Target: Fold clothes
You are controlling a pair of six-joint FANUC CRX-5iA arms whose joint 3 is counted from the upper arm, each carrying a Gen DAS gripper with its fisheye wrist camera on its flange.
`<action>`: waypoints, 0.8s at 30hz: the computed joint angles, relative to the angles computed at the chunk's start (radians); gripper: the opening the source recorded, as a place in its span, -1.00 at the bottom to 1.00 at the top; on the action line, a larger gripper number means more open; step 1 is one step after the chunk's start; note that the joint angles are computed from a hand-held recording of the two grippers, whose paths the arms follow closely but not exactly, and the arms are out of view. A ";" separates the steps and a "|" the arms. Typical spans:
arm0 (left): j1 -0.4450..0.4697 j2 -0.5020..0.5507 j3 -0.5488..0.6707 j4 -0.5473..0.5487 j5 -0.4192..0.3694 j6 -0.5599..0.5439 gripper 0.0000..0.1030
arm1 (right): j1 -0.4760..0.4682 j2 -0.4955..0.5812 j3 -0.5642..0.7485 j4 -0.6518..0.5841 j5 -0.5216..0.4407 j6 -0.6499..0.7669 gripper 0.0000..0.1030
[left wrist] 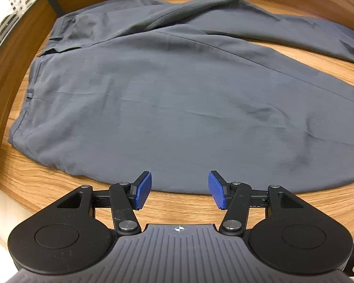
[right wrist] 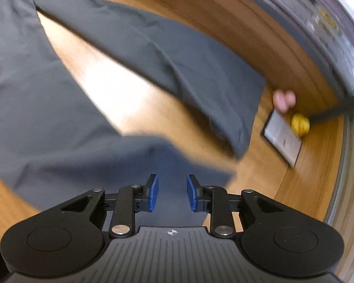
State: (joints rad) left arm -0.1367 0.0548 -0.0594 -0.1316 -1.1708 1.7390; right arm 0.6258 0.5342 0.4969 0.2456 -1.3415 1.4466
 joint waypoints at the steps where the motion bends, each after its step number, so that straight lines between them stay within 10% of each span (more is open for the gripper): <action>1: -0.006 0.004 0.004 0.001 0.001 0.000 0.10 | 0.002 -0.025 -0.032 -0.004 -0.005 -0.010 -0.38; 24: -0.114 0.066 0.093 -0.014 -0.024 0.027 0.10 | -0.074 -0.249 -0.478 -0.132 0.239 -0.490 -0.33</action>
